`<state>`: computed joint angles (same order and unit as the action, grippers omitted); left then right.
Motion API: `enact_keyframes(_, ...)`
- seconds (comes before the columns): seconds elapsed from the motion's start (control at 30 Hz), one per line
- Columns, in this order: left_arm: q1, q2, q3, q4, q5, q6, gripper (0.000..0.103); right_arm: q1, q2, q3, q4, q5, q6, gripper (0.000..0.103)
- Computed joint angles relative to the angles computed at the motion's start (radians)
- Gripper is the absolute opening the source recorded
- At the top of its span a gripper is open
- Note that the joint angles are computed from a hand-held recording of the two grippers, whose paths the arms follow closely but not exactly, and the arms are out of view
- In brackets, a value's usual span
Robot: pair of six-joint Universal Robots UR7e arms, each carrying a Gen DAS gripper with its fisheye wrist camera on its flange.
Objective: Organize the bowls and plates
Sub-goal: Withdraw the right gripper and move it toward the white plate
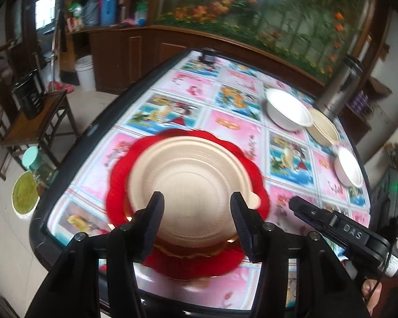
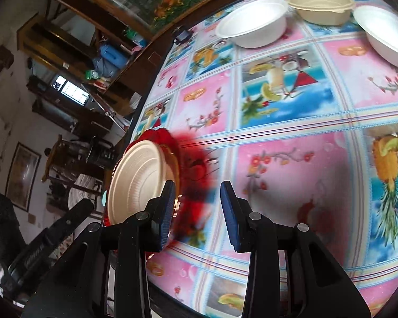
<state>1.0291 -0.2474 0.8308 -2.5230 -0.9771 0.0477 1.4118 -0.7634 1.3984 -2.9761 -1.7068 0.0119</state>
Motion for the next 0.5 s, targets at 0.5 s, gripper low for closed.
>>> enact_keyframes(0.5, -0.069, 0.154, -0.161, 0.184, -0.022, 0.075, 0.053, -0.116, -0.108, 0.098, -0.086, 0.086, 0.064, 0.035)
